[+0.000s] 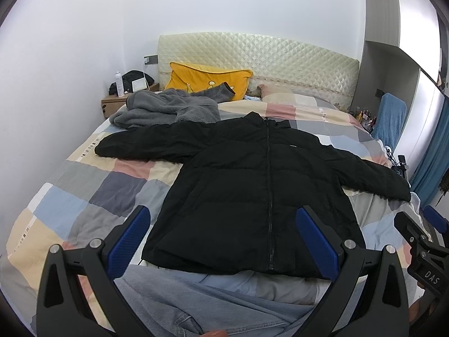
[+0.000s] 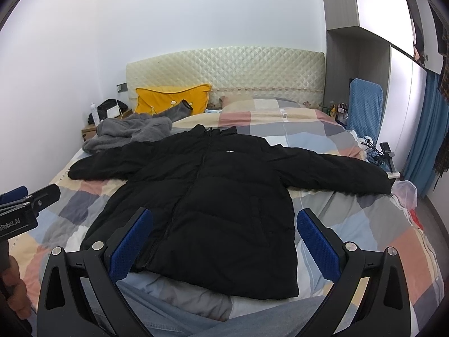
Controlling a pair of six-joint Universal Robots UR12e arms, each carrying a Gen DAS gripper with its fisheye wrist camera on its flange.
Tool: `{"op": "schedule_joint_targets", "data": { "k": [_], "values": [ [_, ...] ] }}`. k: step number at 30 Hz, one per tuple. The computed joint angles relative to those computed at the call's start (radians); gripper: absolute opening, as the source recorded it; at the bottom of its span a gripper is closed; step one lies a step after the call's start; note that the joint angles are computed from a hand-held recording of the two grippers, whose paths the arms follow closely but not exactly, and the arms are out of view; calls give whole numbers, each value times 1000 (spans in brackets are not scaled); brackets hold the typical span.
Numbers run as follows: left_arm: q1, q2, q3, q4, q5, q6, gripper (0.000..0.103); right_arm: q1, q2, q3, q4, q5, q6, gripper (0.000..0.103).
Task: Fold large clothes
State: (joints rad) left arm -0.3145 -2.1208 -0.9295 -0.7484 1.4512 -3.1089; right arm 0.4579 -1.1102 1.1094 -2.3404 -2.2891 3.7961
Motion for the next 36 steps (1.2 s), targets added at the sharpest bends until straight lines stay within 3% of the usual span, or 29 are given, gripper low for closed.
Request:
{"op": "schedule_joint_targets", "data": {
  "k": [36],
  "values": [
    [6, 6, -23, 6, -3, 10, 103, -3, 1, 3, 0, 17, 6, 103]
  ]
}}
